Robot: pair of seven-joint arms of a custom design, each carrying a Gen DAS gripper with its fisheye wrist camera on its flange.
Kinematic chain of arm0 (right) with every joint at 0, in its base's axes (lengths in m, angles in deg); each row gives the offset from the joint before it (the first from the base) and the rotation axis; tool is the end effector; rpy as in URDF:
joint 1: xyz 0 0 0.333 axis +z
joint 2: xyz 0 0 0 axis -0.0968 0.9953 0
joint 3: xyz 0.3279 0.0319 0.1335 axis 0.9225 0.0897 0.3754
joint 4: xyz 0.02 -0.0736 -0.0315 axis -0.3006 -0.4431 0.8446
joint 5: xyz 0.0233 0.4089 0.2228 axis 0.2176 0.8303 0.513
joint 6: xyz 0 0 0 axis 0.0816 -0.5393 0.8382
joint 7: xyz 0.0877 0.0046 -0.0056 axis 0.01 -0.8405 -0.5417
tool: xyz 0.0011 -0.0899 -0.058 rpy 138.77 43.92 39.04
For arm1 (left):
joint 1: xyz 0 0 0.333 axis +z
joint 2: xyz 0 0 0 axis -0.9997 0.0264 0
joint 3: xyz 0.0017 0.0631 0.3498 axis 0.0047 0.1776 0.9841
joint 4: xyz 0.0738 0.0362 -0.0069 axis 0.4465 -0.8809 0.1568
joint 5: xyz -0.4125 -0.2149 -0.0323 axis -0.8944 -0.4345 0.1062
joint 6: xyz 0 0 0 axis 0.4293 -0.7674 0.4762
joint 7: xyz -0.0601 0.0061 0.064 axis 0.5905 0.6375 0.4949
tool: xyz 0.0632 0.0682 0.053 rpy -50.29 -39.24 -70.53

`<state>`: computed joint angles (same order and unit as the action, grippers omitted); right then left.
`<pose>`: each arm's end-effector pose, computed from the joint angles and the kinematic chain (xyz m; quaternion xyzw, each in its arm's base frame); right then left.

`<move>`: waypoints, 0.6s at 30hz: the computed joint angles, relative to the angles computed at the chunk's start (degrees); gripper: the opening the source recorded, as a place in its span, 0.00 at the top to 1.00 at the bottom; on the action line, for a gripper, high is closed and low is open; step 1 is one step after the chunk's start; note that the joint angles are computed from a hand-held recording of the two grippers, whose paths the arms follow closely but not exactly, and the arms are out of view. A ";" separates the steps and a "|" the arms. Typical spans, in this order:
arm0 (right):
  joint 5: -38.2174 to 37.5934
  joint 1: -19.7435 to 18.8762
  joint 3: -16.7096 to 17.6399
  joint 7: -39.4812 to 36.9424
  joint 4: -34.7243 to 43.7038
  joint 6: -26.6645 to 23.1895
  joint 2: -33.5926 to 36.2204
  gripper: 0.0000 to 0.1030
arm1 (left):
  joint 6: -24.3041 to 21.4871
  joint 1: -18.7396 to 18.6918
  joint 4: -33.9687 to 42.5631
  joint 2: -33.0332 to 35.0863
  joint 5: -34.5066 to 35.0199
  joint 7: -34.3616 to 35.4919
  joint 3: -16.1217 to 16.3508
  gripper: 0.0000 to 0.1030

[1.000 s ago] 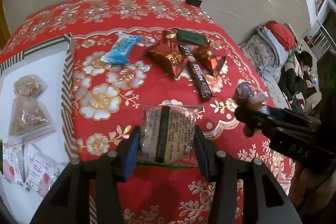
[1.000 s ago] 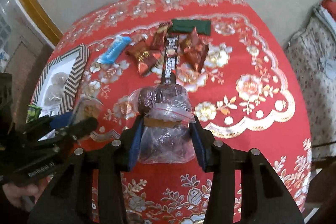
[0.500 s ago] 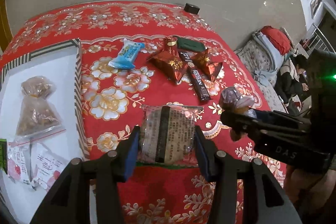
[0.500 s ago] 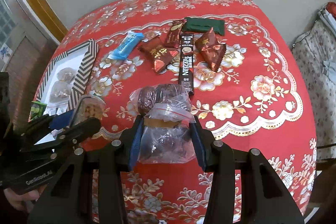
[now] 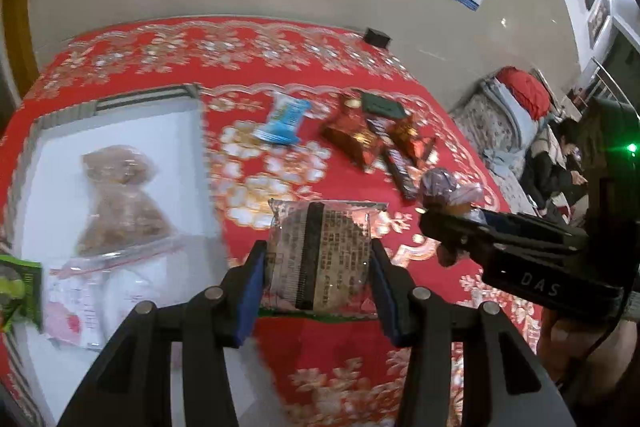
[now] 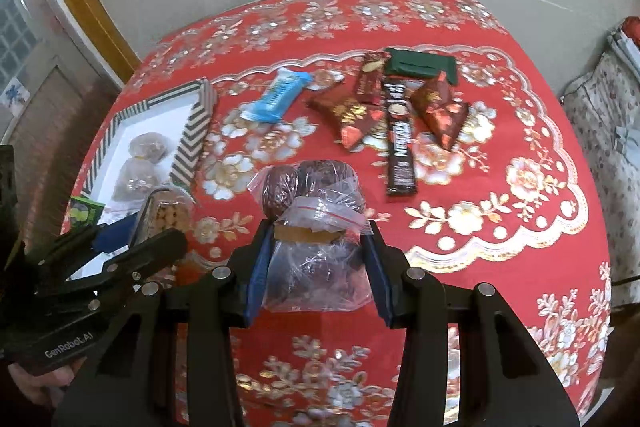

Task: Organize snacks
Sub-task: 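Lift the cookie packet with the left gripper while the right gripper lifts the date bag toward the tray, then lower both held packets into the white tray and open both grippers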

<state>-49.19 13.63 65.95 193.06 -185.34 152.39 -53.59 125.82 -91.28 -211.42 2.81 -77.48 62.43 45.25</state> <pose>0.6153 0.2450 0.3163 -0.6319 0.7304 -0.1453 0.2147 0.6309 -0.1639 0.3258 -0.5823 0.7362 -0.3388 0.0641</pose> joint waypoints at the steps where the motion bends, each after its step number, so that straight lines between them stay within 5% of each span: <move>1: -0.26 0.34 -0.04 0.31 0.52 -0.08 0.33 0.58 | 0.41 0.14 -0.31 -0.23 0.11 -0.14 0.31 0.50; 18: 6.76 3.83 4.96 -11.63 17.31 -3.01 11.91 0.58 | 4.59 5.07 -4.74 -3.06 -4.99 1.95 4.64 0.50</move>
<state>-42.43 17.46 70.91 181.43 -168.03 149.38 -41.68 130.41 -86.21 -216.16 -0.25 -82.47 64.39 49.89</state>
